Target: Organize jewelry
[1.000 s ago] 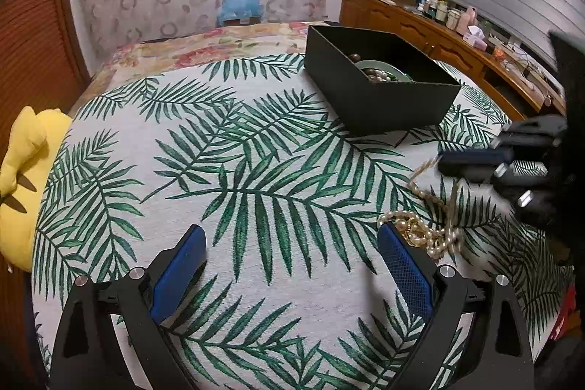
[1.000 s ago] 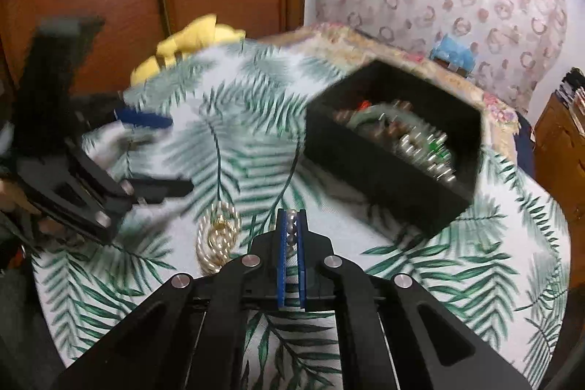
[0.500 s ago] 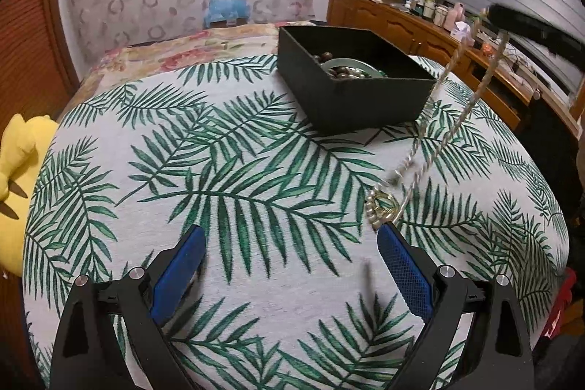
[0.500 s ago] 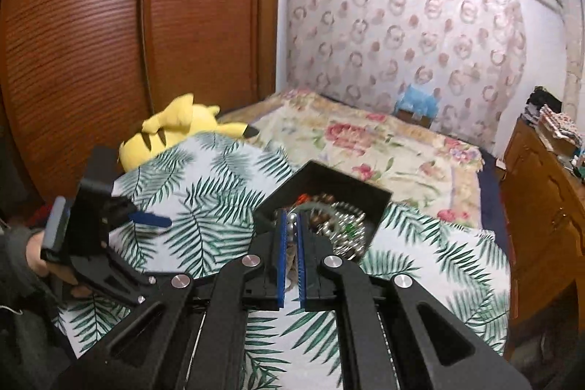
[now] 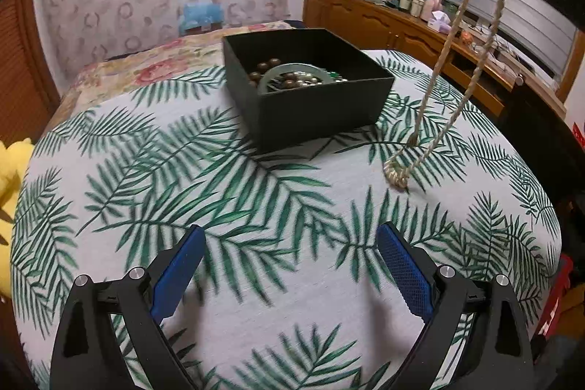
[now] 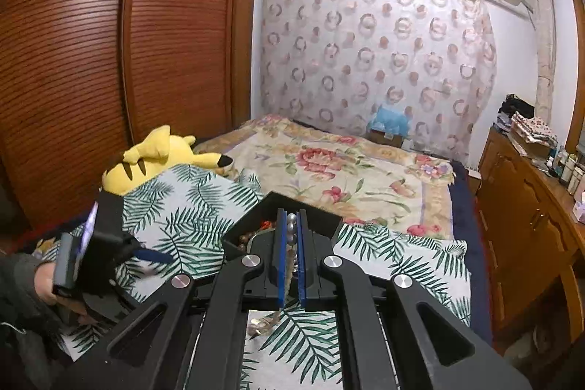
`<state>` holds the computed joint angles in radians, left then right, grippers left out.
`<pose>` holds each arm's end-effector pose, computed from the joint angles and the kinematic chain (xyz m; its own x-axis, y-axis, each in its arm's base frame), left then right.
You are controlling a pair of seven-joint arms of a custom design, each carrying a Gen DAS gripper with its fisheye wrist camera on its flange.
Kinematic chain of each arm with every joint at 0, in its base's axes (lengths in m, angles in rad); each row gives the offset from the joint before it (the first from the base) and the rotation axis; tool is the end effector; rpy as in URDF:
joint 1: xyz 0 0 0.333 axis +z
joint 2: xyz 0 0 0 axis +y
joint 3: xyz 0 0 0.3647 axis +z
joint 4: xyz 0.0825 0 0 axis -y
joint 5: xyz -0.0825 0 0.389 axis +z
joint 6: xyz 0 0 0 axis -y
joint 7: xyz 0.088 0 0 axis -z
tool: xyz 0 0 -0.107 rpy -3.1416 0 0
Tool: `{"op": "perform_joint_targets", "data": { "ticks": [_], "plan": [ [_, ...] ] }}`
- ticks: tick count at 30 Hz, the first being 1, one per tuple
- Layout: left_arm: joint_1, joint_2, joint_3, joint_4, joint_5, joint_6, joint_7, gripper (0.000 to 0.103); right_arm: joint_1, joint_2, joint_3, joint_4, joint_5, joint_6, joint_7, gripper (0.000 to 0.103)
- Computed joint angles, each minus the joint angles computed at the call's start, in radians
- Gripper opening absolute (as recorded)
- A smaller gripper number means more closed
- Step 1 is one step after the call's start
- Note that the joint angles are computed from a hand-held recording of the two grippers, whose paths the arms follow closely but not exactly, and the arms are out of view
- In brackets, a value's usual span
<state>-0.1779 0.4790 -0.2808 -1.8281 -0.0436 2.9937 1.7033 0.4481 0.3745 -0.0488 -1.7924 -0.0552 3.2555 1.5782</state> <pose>0.6597 -0.2881 0.4022 -0.4789 -0.8747 0.0748 -0.6883 0.3213 -0.6504 0.6533 0.2879 0.5205 0.4164 -0.9074 0.0569 -0.4010 -0.2395 -0.8842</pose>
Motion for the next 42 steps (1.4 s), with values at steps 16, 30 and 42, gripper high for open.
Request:
{"op": "perform_joint_targets", "data": {
  "ticks": [16,30,42],
  "plan": [
    [-0.051,0.117,-0.045,0.186,-0.009,-0.086,0.067,0.09,0.196,-0.054,-0.276,-0.083,0.04,0.024,0.031,0.006],
    [-0.147,0.188,0.014,0.304,0.063,-0.136,0.091,0.018,0.129,-0.047,-0.238,-0.109,0.054,0.027,0.031,0.006],
    [-0.089,0.156,-0.027,0.271,0.012,-0.124,0.118,0.002,0.07,-0.018,-0.162,-0.052,0.036,0.01,0.019,0.006]
  ]
}}
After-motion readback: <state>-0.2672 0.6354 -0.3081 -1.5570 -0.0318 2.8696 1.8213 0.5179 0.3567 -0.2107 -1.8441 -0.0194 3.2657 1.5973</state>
